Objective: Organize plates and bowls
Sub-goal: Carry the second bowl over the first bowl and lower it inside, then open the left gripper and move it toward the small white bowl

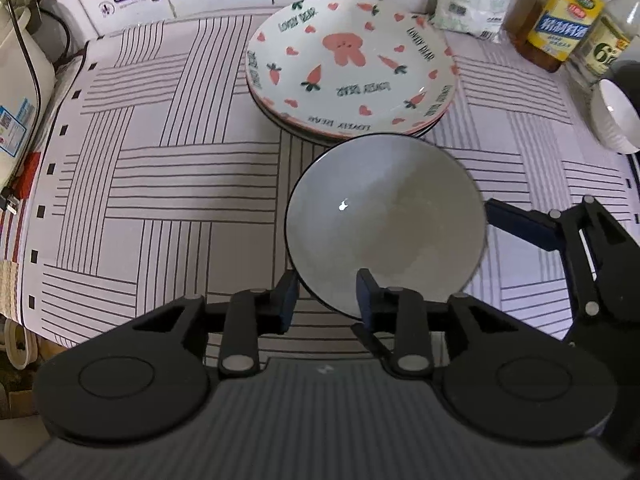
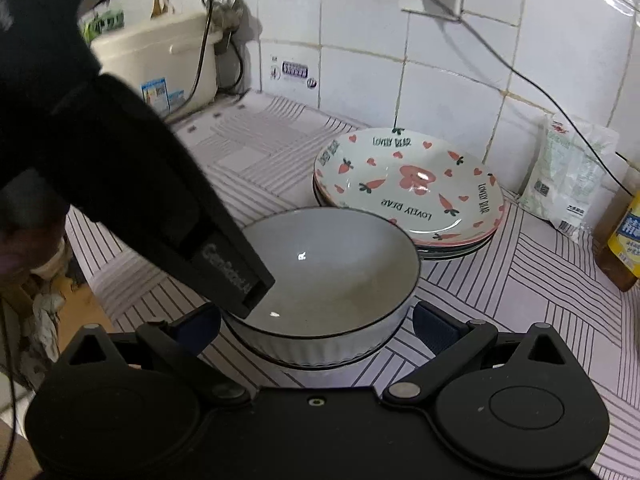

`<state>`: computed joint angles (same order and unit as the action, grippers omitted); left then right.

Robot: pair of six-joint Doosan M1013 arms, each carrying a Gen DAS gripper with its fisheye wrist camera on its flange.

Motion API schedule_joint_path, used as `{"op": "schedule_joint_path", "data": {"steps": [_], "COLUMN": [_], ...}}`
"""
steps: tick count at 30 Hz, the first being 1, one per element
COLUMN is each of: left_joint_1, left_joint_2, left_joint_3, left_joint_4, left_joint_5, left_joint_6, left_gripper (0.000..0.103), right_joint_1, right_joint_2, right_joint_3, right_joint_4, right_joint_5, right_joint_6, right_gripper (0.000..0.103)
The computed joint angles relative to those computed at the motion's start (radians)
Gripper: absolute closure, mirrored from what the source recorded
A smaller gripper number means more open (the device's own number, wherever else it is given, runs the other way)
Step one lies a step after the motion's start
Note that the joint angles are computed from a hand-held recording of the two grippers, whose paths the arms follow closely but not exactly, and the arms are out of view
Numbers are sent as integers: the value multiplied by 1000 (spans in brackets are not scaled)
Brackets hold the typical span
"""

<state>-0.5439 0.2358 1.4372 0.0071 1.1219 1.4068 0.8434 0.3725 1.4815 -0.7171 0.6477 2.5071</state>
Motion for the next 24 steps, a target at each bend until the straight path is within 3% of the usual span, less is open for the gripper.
{"op": "schedule_joint_path", "data": {"steps": [10, 24], "left_joint_1": [-21, -80], "left_joint_2": [-30, -46], "left_joint_3": [-11, -39], "left_joint_4": [3, -34], "left_joint_5": [-31, -65], "left_joint_6": [38, 113], "left_gripper": [62, 56], "right_joint_1": [16, 44], "right_joint_2": [-108, -219], "right_joint_3": [121, 220], "right_joint_4": [-181, -433], "right_joint_5": [-9, 182], "right_joint_6": [285, 569], "right_gripper": [0, 0]}}
